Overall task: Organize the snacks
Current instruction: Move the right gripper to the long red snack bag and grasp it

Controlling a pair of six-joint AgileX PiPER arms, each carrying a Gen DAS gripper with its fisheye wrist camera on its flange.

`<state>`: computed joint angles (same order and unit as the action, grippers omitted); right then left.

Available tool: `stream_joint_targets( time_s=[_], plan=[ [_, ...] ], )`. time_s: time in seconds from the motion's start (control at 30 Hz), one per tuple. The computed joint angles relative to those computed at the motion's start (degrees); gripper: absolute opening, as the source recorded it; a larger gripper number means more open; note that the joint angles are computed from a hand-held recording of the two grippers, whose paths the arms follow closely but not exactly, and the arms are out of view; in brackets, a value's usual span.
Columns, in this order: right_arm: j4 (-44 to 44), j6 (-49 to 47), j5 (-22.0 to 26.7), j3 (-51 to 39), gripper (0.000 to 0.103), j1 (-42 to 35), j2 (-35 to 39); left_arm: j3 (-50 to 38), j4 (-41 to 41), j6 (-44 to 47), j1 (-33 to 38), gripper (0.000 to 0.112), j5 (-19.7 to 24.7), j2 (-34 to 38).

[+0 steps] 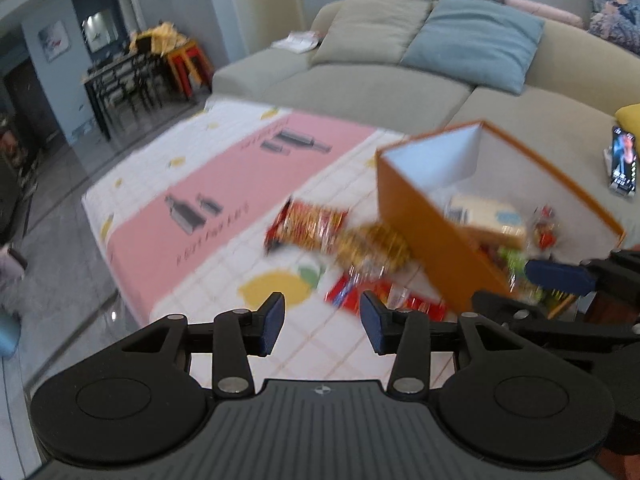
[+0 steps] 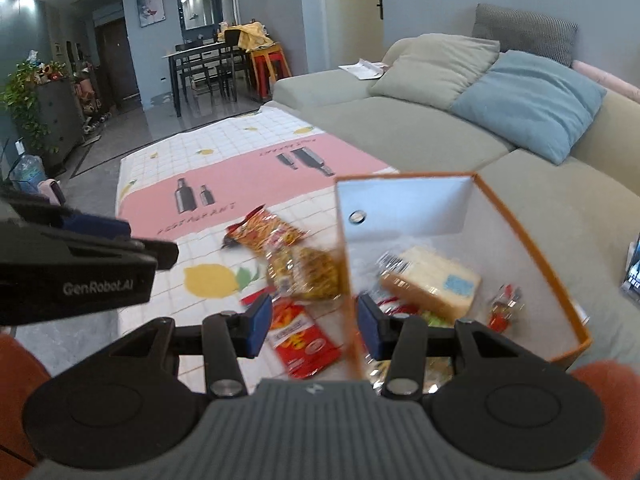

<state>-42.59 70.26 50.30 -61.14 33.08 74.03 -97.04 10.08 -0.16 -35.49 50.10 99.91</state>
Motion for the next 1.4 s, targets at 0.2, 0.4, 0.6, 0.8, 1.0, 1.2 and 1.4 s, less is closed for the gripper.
stream_joint_targets(
  time_s=[0.2,0.4,0.6,0.8,1.0,1.2,1.4],
  plan=[
    [-3.0,5.5,-0.3,3.3,0.046,5.0,2.4,9.4,-4.3,2.1,3.3,0.054,-3.2,-2.9],
    [1.2,2.2,-3.4,3.6,0.046,3.3,8.0,12.2,-9.0,5.8,5.8,0.054,-4.4,-2.0],
    [4.3,-4.2,-2.1,1.0,0.046,2.9,13.2,12.1,-9.1,9.6,5.2,0.054,-3.9,0.0],
    [6.7,-7.4,-3.9,1.4,0.046,1.1,14.8,9.8,-7.0,7.2,5.2,0.054,-1.9,3.4],
    [4.8,-12.7,-6.8,-4.4,0.047,-2.5,20.7,2.1,-6.0,8.4,6.9,0.054,0.5,8.0],
    [9.6,-21.5,-8.4,-11.1,0.052,-6.9,28.0,-5.7,-5.9,9.6,8.5,0.054,2.9,14.0],
    [14.1,-26.1,-10.9,-15.0,0.06,-11.6,31.8,-10.9,-6.0,12.1,9.2,0.054,4.8,18.8]
  ],
)
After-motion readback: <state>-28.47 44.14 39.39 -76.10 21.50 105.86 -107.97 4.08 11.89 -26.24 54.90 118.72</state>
